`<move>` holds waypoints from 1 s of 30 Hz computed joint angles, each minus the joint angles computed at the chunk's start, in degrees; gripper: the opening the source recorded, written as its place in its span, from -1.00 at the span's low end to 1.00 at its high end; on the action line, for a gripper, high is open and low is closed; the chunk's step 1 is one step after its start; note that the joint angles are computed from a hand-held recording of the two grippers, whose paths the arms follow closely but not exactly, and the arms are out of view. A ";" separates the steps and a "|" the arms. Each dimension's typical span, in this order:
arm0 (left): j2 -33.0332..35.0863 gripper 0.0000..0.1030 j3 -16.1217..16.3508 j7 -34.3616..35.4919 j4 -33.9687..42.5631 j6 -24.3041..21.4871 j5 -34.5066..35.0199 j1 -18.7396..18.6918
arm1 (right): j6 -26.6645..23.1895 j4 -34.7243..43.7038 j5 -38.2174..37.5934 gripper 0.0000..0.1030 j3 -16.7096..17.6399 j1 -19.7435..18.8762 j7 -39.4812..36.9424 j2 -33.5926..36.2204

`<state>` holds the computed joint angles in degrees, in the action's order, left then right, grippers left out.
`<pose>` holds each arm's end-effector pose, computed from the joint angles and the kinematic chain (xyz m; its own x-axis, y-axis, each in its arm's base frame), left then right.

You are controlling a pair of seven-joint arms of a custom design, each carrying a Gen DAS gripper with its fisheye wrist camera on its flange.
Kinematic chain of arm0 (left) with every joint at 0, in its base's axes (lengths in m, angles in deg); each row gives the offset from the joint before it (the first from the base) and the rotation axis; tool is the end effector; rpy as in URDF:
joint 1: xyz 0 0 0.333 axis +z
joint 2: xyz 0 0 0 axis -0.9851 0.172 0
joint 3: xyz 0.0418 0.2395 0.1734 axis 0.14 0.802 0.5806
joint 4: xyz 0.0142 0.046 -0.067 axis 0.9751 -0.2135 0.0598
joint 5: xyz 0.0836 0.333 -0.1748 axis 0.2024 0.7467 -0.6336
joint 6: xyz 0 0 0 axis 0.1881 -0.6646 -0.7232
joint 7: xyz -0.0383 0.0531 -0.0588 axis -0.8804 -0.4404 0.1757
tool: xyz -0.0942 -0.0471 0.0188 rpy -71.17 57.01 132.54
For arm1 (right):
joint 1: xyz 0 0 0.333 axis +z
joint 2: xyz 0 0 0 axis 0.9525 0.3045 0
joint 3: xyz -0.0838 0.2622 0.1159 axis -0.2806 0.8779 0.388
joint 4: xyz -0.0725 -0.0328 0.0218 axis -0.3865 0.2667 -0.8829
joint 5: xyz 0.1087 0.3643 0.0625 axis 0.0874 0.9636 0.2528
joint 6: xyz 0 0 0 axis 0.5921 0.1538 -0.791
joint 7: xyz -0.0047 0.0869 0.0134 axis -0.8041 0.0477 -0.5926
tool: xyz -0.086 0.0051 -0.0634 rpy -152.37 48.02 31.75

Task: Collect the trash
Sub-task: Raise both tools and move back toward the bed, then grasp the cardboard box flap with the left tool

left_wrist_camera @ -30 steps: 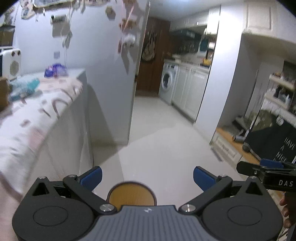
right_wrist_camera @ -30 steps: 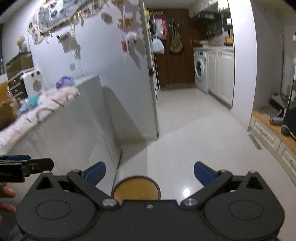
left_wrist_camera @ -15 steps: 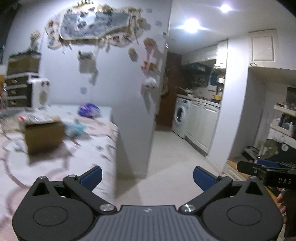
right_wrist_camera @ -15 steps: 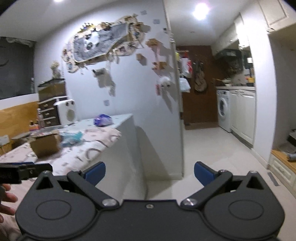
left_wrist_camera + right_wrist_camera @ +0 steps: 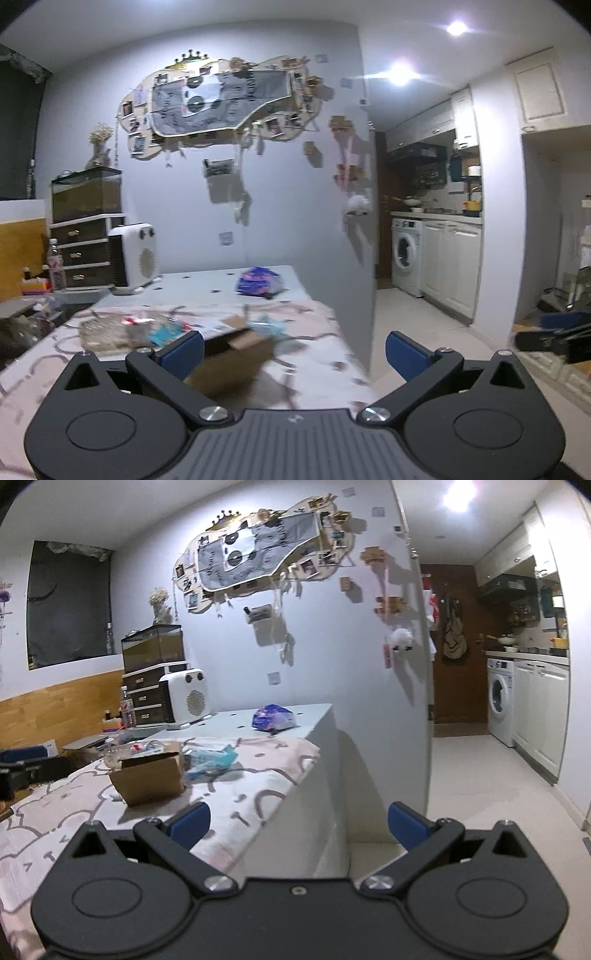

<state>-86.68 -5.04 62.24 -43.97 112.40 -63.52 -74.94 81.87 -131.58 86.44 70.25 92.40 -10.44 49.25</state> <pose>0.4055 -0.0682 0.7902 0.0085 -0.9984 -0.0563 -0.2150 0.0532 -0.9752 0.4801 0.1172 0.7648 0.4031 -0.9072 -0.1199 -0.3078 -0.0110 -0.9514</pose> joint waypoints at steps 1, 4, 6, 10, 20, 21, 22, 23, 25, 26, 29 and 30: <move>1.12 0.97 1.02 1.30 0.73 0.30 0.18 -0.16 | -0.53 1.64 -0.68 1.00 0.44 -0.21 0.64 1.23; 4.29 0.81 5.22 7.36 2.52 0.38 -1.63 -3.06 | -1.25 5.64 -1.78 1.00 1.54 -0.52 1.25 4.48; 6.42 0.72 8.23 12.38 4.15 -1.19 -4.44 -5.42 | -2.15 8.61 -2.69 1.00 2.37 -0.99 2.11 6.83; 10.14 0.34 11.07 19.50 6.23 -3.45 -10.20 -6.75 | -4.32 13.60 -5.04 1.00 4.12 -2.20 4.50 10.85; 18.83 0.13 10.74 30.97 12.43 -5.73 -16.20 -3.39 | -8.57 22.32 -9.45 1.00 6.86 -3.52 11.69 18.41; 19.49 0.08 10.74 31.72 13.09 -5.96 -17.20 -3.22 | -9.13 23.31 -9.66 1.00 7.05 -3.53 11.83 19.18; 20.07 0.02 10.87 32.75 13.70 -6.35 -18.61 -3.24 | -9.81 24.58 -9.60 1.00 7.24 -3.54 11.80 20.13; 20.74 -0.02 10.96 33.45 14.61 -7.45 -20.09 -3.20 | -10.46 25.94 -9.19 1.00 7.48 -3.55 11.65 21.16; 21.32 -0.25 10.72 34.73 15.39 -8.94 -22.14 -2.91 | -11.79 28.77 -8.22 1.00 8.04 -3.56 11.24 23.24; 21.27 -0.33 10.54 35.64 15.20 -9.17 -22.96 -2.86 | -12.29 30.17 -8.52 1.00 8.23 -3.46 11.66 24.28; 20.68 -0.57 10.13 37.79 14.38 -10.52 -24.74 -2.80 | -13.22 35.12 -8.99 0.99 8.94 -3.17 12.40 28.02; 20.24 -0.62 10.10 38.48 13.99 -11.28 -25.35 -2.87 | -13.99 37.31 -8.88 0.99 9.18 -3.15 12.82 29.55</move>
<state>-66.44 5.06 100.72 -29.99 101.12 -88.87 -77.81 67.88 -94.28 77.57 79.43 89.25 2.38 78.80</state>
